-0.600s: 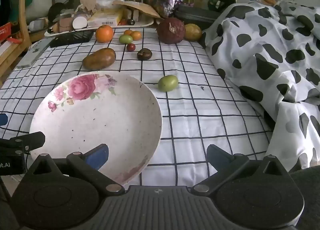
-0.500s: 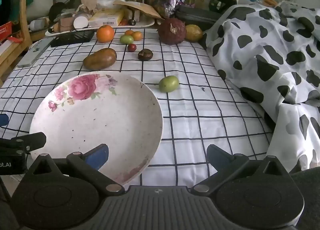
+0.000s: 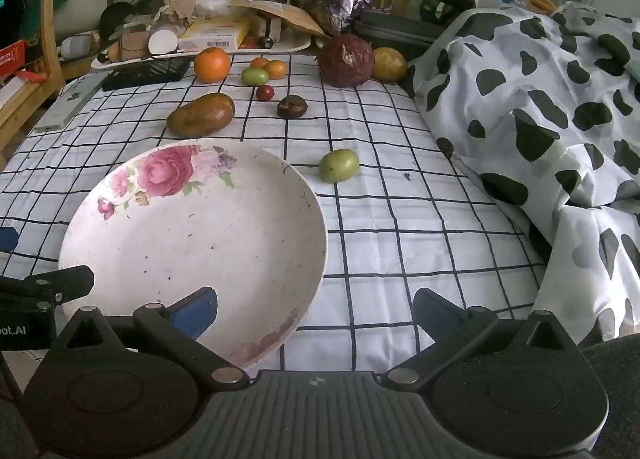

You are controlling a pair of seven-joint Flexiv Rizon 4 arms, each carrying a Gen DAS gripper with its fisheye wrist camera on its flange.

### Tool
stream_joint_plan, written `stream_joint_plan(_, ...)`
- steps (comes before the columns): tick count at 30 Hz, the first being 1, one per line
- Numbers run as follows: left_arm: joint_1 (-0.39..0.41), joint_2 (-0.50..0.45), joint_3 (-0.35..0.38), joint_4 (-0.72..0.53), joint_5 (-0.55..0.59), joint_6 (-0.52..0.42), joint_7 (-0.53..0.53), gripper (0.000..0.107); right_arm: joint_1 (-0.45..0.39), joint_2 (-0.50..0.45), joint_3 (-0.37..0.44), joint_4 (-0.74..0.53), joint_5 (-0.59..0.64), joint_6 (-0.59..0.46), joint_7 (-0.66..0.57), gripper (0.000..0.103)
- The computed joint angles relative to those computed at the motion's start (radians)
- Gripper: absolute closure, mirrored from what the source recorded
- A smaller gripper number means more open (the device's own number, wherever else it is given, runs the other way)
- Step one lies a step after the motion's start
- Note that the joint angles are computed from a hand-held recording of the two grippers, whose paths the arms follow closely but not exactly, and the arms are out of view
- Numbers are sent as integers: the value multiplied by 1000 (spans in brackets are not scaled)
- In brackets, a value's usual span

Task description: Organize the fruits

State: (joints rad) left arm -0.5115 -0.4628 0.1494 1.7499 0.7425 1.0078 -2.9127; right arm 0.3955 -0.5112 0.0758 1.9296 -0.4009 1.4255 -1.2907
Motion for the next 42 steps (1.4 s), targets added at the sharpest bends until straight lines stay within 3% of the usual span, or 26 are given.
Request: stream_joint_plan(42, -3, -8, -3, -7, 1, 3, 51, 4, 4, -5, -5, -5, -9, -18, -2, 0)
